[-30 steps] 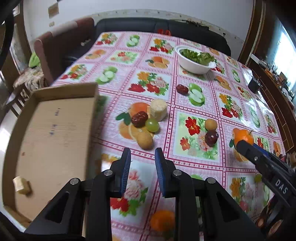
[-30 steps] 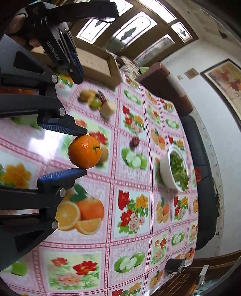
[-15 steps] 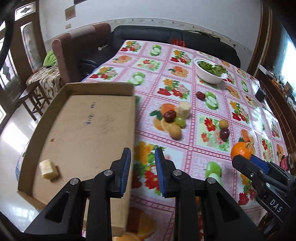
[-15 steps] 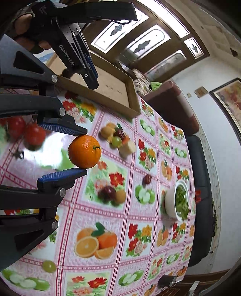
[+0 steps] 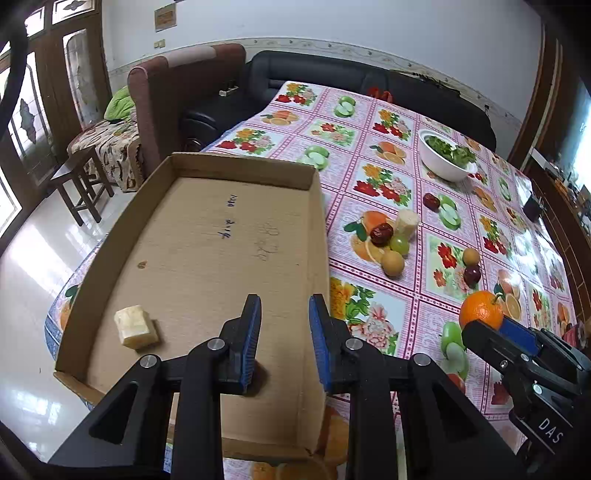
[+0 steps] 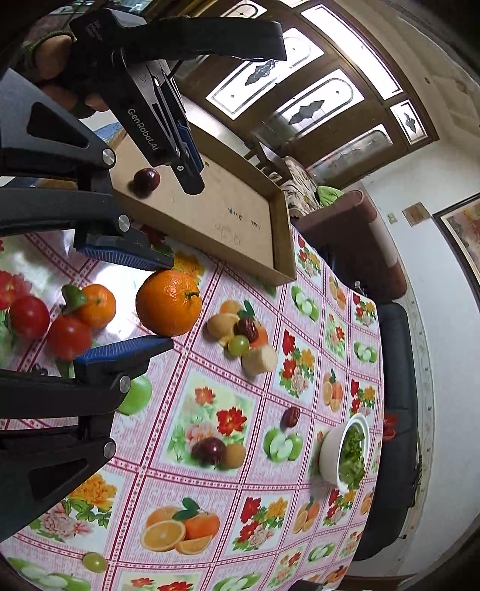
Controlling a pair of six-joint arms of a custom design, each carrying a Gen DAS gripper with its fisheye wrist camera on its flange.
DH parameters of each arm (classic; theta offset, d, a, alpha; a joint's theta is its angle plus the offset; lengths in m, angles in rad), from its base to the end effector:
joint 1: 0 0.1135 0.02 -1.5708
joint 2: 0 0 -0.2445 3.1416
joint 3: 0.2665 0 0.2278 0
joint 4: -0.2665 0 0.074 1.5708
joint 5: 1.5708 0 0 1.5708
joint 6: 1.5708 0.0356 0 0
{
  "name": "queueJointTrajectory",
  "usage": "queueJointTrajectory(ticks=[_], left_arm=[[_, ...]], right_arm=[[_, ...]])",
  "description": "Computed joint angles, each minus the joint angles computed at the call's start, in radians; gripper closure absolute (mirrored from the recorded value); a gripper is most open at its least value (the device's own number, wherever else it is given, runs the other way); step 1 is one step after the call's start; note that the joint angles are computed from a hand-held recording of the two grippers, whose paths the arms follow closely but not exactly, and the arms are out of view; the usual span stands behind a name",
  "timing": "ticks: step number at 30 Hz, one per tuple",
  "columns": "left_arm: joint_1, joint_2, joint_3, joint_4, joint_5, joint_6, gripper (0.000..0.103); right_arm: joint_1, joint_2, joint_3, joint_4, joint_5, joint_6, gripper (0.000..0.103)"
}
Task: Organize fruits
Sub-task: 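Carry the mandarin into the box and open the right tool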
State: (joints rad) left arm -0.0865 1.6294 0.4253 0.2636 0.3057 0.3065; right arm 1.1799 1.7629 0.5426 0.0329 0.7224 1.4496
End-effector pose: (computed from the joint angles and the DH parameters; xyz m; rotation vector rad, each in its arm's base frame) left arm 0.2309 -0.0308 0.0867 0.6037 2.3976 -0.2897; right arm 0.1117 0.2094 0.0743 0.4855 2.2998 0.2159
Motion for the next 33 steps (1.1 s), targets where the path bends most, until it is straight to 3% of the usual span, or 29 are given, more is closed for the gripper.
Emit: queueJointTrajectory(ticks=[9,20,33], left_arm=[[0.04,0.021,0.025,-0.012,0.018,0.014,0.079],[0.131,0.108,0.137,-0.062,0.045,0.032,0.079],[0.222,0.333,0.416,-0.178,0.018,0.002,0.079]], right_arm=[[-0.011,0.031,0.048,0.003,-0.016,-0.045,0.067],[-0.071,0.108,0.135,0.07,-0.074,-0.186,0.067],[-0.198,0.369,0.464,0.13,-0.259,-0.462,0.067]])
